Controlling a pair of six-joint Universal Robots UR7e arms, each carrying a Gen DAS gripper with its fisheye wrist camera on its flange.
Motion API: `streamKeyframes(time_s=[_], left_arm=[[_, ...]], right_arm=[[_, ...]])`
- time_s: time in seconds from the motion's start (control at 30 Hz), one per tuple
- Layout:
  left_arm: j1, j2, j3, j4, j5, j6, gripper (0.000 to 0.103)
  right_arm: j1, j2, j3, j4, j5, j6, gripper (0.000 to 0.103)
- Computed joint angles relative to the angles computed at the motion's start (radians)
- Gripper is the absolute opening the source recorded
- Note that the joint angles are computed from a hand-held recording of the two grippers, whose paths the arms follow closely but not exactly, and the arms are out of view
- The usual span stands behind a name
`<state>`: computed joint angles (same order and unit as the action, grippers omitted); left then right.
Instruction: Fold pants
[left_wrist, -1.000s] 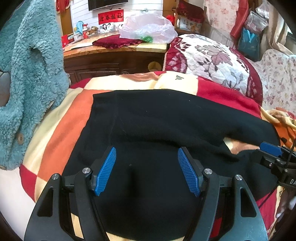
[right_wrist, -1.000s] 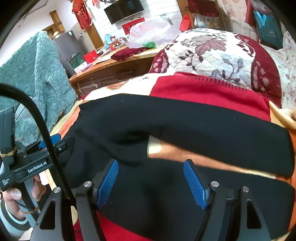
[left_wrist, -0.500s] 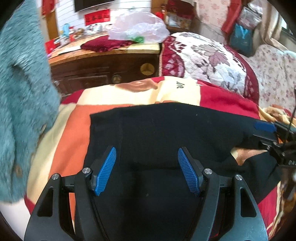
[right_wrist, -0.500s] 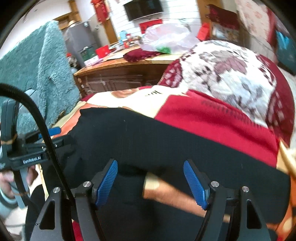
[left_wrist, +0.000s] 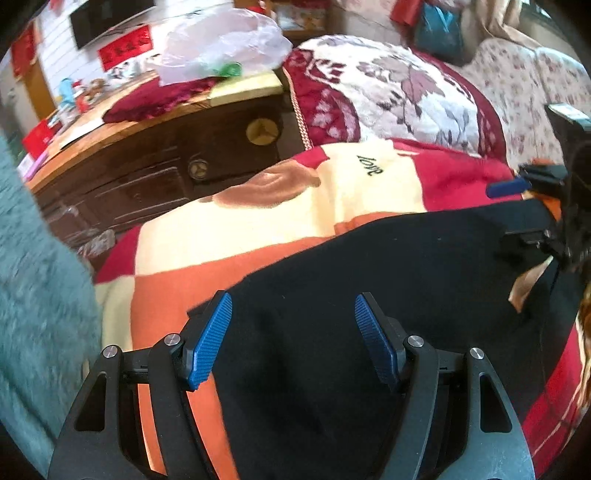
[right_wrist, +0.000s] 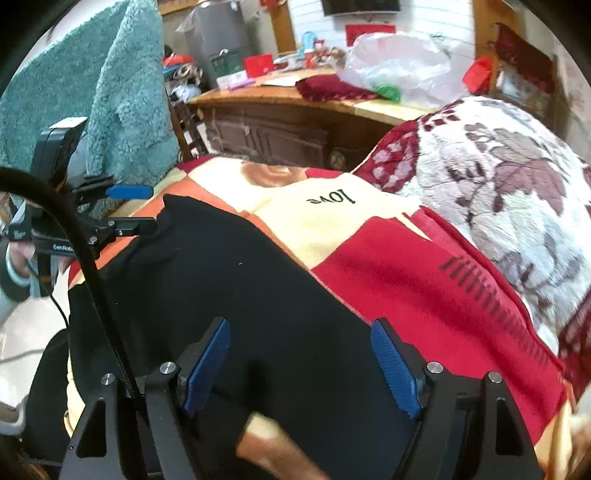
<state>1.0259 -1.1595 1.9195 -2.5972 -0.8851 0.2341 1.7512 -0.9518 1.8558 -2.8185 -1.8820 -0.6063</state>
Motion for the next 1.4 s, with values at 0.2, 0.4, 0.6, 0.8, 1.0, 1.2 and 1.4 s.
streamKeyframes(time_s=[0.2,0.4,0.6,0.8,1.0,1.2,1.4], left_arm=[[0.046,0.046,-0.080,0.056,-0.056,0.098,0.070],[0.082,0.110,-0.172,0.129,-0.098,0.146,0.070],[0.104,0.128,-0.210,0.175,-0.153,0.170,0.070],[0.087,0.111,-0.160,0.110,-0.151,0.168,0.014],[0.029,0.037,-0.054,-0.033,-0.103,0.161,0.007],[-0.053,-0.174,0.135,-0.096,-0.151,0.123,0.006],[-0.124,-0.381,0.367,-0.059,-0.136,-0.003,0.006]], right_arm=[[-0.025,0.054,-0.101,0.137,0.031,-0.012,0.076],[-0.040,0.077,-0.153,0.244,0.051,-0.024,0.076],[-0.057,0.073,-0.163,0.289,0.097,-0.050,0.060],[-0.034,0.060,-0.123,0.248,0.088,-0.103,0.024],[0.013,-0.004,-0.065,0.183,0.057,-0.077,0.005],[0.078,-0.129,0.060,0.171,0.076,-0.055,0.005],[0.099,-0.258,0.286,0.097,0.168,0.007,0.005]])
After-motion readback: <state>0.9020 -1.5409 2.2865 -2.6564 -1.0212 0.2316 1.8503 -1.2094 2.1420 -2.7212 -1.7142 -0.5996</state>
